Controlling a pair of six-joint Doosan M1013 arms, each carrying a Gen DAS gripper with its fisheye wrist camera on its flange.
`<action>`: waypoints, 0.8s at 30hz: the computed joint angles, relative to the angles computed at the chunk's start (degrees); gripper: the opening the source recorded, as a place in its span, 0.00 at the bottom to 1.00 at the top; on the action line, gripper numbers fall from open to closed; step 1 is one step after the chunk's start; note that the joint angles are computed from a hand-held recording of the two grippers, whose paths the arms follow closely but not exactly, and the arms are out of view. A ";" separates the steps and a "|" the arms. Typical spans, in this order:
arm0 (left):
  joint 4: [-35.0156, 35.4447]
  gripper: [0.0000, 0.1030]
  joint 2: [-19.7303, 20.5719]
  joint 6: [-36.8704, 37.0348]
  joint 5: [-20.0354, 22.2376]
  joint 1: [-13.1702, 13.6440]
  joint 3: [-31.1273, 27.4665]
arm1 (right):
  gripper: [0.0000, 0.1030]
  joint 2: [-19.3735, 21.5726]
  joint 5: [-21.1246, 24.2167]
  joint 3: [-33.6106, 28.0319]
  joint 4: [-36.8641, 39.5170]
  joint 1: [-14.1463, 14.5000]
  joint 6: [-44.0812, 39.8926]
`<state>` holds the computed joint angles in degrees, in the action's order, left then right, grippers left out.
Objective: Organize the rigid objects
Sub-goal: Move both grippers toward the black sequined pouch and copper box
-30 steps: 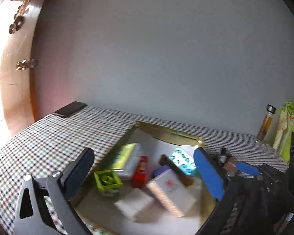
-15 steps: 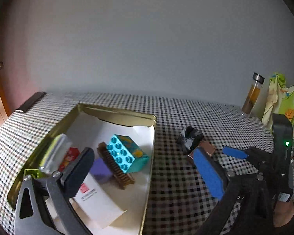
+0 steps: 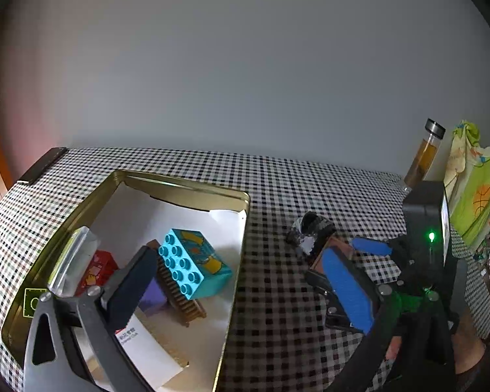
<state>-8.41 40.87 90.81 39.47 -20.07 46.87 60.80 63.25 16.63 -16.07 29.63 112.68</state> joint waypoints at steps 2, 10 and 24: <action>0.82 1.00 0.08 -0.23 0.08 -0.20 -0.16 | 0.88 -1.62 -2.52 3.24 1.82 -0.46 0.24; 2.57 1.00 0.66 -0.31 1.00 -1.21 -1.25 | 0.89 0.48 0.92 -0.74 8.00 -1.72 -2.49; 2.63 1.00 4.49 0.69 5.37 -3.09 -7.50 | 0.82 -8.90 -6.20 17.10 -3.53 -1.73 14.41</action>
